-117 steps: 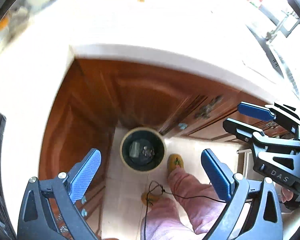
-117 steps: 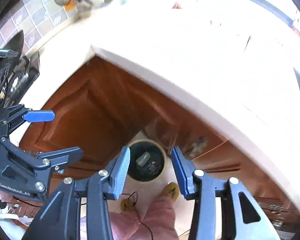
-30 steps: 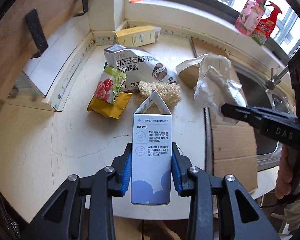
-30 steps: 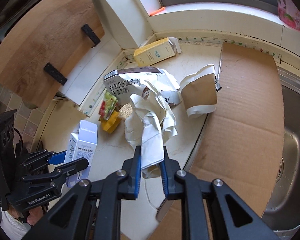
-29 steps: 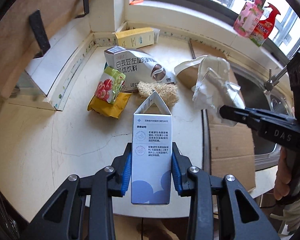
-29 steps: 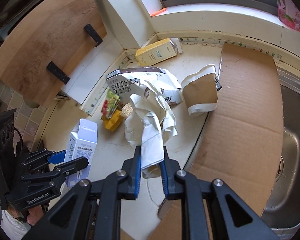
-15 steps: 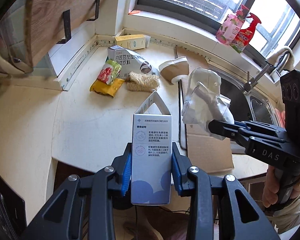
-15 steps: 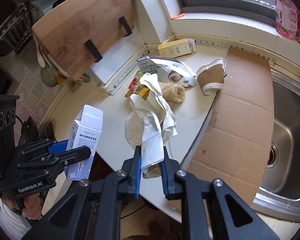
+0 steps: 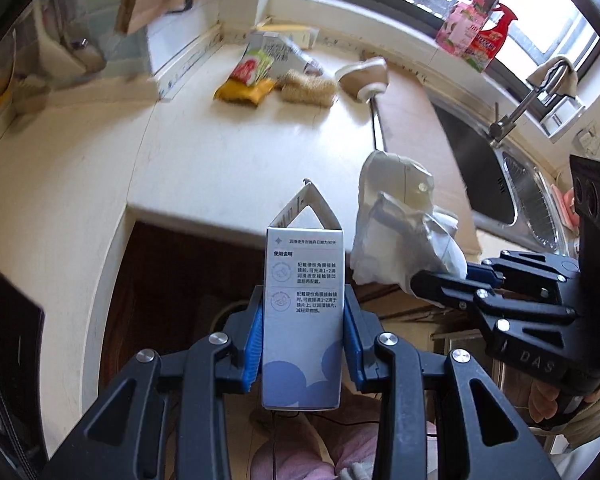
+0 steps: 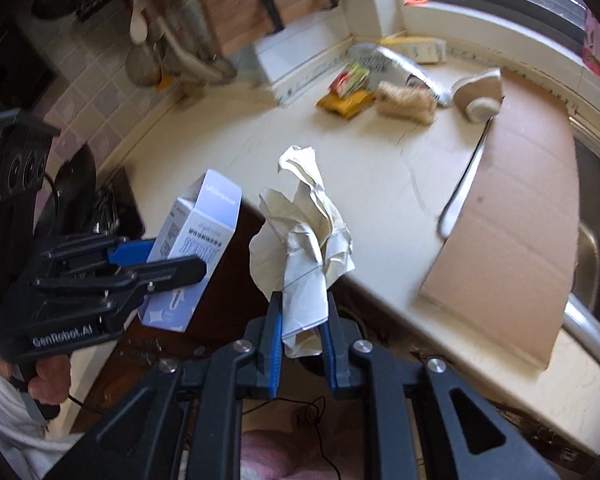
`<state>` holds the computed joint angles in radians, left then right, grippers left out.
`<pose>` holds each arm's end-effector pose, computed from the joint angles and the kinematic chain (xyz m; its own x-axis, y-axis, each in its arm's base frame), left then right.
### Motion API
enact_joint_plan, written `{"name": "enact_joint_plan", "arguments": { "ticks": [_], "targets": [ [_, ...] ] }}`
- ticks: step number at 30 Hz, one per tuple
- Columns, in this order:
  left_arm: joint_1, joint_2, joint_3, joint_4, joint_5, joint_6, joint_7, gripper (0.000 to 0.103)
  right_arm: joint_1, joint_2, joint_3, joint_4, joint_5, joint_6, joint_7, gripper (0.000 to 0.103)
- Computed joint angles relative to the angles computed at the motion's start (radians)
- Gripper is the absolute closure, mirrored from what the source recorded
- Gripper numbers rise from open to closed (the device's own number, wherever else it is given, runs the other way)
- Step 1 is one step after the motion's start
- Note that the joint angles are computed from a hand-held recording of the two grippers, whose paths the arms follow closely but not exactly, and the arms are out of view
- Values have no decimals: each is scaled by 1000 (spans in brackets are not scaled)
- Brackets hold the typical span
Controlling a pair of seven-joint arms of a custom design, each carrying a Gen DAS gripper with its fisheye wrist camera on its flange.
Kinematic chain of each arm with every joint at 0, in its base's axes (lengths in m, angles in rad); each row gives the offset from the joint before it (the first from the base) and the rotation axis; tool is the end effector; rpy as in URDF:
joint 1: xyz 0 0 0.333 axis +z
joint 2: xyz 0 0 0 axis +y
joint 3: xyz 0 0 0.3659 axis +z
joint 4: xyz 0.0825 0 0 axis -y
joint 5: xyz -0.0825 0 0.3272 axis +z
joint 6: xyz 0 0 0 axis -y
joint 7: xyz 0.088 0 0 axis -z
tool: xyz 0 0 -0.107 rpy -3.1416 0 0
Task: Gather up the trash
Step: 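Carry the carton and paper down over the trash bin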
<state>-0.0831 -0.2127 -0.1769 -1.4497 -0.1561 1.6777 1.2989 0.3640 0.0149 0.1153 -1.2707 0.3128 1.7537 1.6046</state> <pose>0.3900 -0.1369 0.8329 -0.0537 -0.9741 0.2197 -0.9253 -0.0342 -0.3776 0.4352 0.2562 0.8173 0.4874 -0.8157 -0.3117 -0.8371 -0.3350 -0.4324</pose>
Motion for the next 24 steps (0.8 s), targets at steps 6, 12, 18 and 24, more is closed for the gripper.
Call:
{"name": "enact_joint_plan", "arguments": {
  "ticks": [6, 12, 18, 24],
  "targets": [
    [18, -110, 8, -238, -2, 20, 10, 70, 46, -79, 28, -209, -29, 47, 1, 87],
    [29, -185, 4, -473, -21, 107, 25, 70, 79, -105, 36, -385, -38, 107, 14, 87],
    [37, -207, -1, -676, -51, 243, 37, 70, 98, -96, 38, -554, -33, 207, 17, 87],
    [37, -177, -18, -836, -36, 420, 48, 70, 110, -70, 44, -686, -19, 331, 8, 86]
  ]
}}
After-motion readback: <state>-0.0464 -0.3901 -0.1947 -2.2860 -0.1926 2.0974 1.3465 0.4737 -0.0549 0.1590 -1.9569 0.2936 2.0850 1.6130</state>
